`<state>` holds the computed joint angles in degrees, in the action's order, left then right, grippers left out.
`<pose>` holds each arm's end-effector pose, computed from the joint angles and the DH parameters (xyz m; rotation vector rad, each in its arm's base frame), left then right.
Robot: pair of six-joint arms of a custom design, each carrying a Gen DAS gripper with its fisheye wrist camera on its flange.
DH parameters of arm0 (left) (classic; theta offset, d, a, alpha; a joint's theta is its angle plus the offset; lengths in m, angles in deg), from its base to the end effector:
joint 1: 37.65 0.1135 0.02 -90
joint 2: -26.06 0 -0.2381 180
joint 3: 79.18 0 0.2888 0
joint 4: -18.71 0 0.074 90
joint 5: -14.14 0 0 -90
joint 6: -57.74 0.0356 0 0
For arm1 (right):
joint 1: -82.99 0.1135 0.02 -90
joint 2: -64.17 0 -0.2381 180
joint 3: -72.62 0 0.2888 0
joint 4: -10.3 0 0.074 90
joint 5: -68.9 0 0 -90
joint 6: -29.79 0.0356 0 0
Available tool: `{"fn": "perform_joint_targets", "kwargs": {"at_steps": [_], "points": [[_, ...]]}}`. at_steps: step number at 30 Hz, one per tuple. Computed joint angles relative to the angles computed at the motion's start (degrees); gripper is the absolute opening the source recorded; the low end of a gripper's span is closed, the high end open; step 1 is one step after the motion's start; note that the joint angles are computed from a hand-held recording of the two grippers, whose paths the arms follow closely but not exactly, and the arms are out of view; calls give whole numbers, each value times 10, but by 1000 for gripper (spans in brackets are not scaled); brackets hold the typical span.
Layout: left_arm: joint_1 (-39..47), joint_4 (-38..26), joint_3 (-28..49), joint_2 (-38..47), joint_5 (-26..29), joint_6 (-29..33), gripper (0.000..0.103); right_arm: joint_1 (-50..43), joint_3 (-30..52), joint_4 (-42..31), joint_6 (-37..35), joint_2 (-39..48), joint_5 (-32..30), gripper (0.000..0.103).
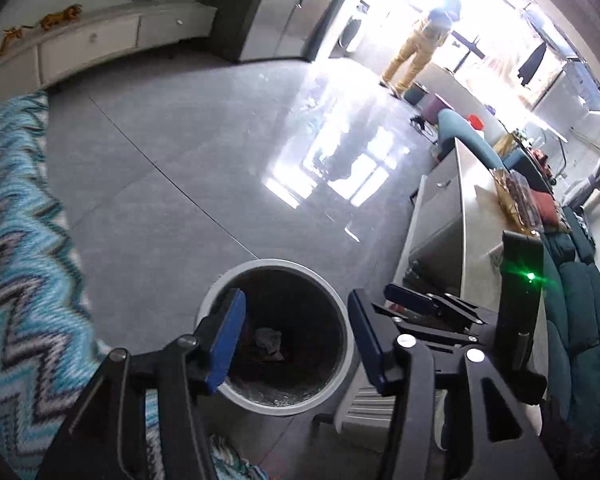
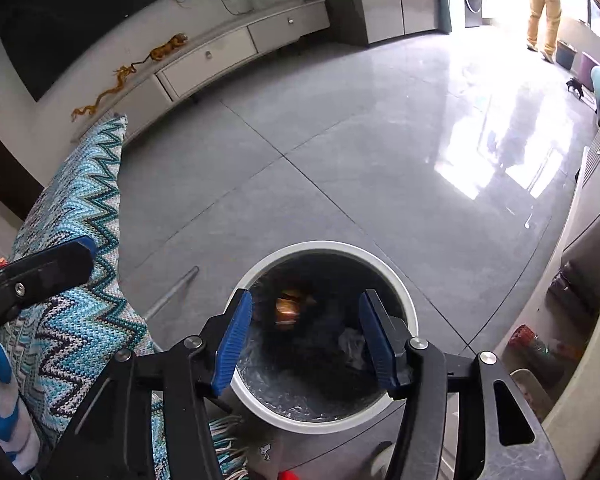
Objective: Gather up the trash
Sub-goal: 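Carry both wrappers over the white bin and open both tools, then move both tools back to the remaining wrappers on the blanket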
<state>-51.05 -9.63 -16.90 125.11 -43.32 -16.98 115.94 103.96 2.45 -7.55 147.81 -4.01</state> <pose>0.3191 -0.0957 0.0814 0.8076 2.4818 -0.7506 0.1937 0.1131 0.0279 0.5384 2.5011 0.1812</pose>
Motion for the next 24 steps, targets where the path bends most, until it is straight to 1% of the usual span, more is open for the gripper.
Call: {"fn": "perform_joint_targets", "kwargs": {"at_steps": [2,5,8,10,12,14,15,17,20,24], "points": [[16,2,-30,-44,1,1,51,22,-14,-14,18,-32,15,55],[41,4,-82,-127,3,12,51,77,-22,-64,62,-89,55,55],[87,-19,-129,-225,29,34,51,143,-14,-150,112,-151,109,55],[131,-48,-149,-285,56,58,51,188,13,-216,151,-171,147,55],[190,-83,-163,-342,91,96,51,235,52,-283,191,-172,186,55],[252,-117,-162,-371,125,133,51,270,95,-339,218,-161,214,55],[289,-136,-155,-377,143,157,51,289,128,-371,232,-145,231,55],[357,-178,-127,-362,179,211,51,312,180,-414,244,-121,253,55],[457,-228,-74,-316,222,287,51,336,256,-459,247,-82,280,56],[566,-278,16,-225,264,353,51,357,355,-502,235,-30,306,56]]}}
